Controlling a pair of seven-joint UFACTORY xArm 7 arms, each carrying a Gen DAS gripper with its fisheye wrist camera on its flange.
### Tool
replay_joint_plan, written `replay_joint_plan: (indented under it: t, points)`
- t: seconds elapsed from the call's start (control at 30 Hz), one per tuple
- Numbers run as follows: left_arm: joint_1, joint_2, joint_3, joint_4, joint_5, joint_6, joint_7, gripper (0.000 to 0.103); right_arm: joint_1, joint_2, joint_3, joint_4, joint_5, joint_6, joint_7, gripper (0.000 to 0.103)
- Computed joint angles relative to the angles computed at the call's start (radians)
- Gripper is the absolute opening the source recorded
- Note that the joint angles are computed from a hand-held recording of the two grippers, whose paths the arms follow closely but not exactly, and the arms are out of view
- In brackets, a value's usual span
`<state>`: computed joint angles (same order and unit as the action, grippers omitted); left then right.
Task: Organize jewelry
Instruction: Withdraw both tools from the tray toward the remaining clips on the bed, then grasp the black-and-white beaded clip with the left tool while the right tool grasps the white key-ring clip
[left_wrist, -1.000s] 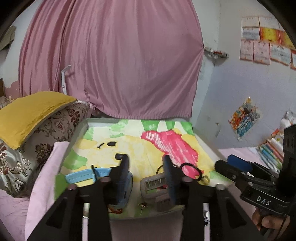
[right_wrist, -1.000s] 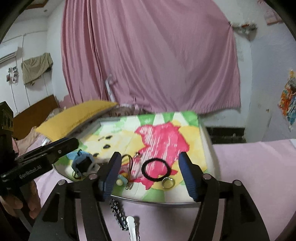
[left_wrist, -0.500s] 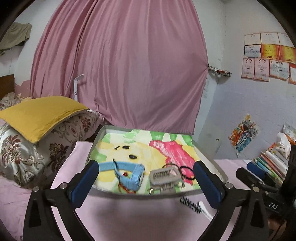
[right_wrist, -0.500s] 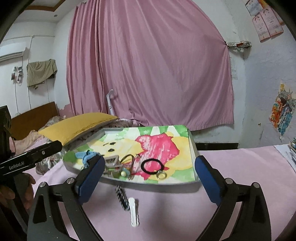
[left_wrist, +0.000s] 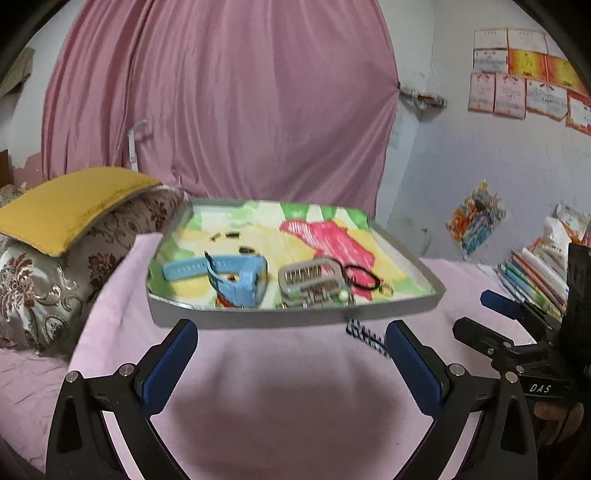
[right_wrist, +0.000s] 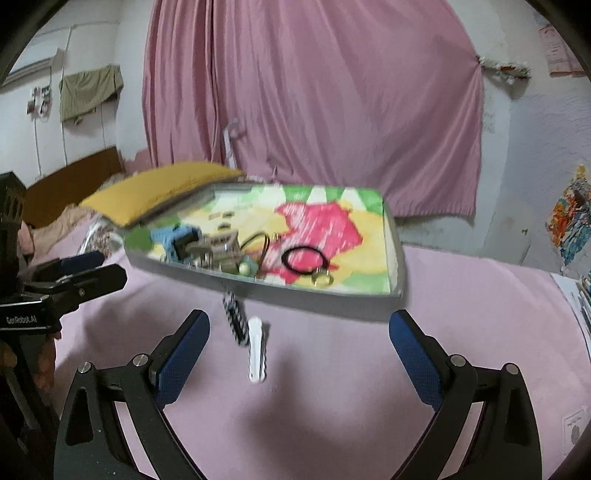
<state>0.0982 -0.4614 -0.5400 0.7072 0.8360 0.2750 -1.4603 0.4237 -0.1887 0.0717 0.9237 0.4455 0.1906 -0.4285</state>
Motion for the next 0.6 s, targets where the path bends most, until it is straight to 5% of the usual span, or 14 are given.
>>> replay_joint_plan:
  t: [0.13, 0.3, 0.6]
  points:
    - [-0.088, 0.073, 0.065, 0.025, -0.086, 0.048, 0.097, 0.102, -0.016, 0.028, 0.004, 0.041, -0.018, 0.101, -0.003, 0.094]
    - [-0.185, 0.153, 0.14, 0.061, -0.162, 0.091, 0.182, 0.1, -0.037, 0.071, 0.02, 0.099, 0.006, 0.221, -0.055, 0.066]
    - [-0.273, 0.221, 0.211, 0.11, -0.199, 0.099, 0.24, 0.09, -0.077, 0.142, 0.068, 0.188, -0.046, 0.345, -0.053, 0.038]
